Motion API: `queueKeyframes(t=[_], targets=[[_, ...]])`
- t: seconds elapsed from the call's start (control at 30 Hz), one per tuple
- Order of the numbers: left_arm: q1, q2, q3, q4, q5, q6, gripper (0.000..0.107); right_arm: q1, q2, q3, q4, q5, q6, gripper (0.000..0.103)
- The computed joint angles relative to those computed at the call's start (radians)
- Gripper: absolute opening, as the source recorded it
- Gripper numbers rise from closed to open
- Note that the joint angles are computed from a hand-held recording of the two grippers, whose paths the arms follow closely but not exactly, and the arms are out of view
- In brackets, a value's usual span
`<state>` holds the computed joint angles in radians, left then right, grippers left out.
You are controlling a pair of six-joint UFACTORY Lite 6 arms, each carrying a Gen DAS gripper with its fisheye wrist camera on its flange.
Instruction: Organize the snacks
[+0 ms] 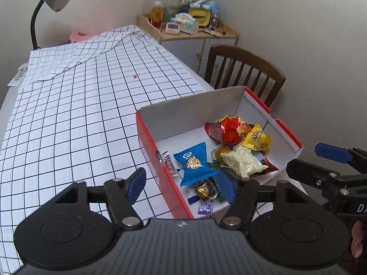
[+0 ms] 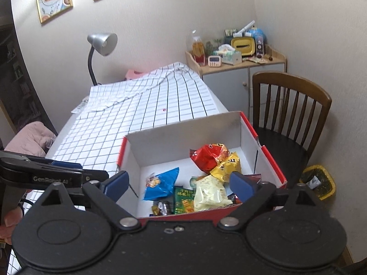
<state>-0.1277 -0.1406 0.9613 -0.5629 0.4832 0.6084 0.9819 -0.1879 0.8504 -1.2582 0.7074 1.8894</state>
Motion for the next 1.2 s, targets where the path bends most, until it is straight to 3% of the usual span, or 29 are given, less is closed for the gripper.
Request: queueKeyframes(t=[0.2,0.77,0.93,1.2], targets=[[0.084,-0.165,-0.093,-0.084,0.073,0.110,0.078,0.152,-0.026,0.000,-0.020,0.152,0.081,0.103],[0.375,-0.466,-0.228,-0.281,0.377,0.382,0.090,0.517,0.062,0.066,0.037,0.533,0.297,0.103],[0.468,-0.507,-0.232,-0.302,0.473,0.397,0.100,0.567,0.086,0.083,0.058,0.578,0.332,0.103],[0.547,-0.562,-0.228,-0.305,0.556,0.392,0.100,0.613,0.123,0.146,0.081,0.630,0.300,0.103]])
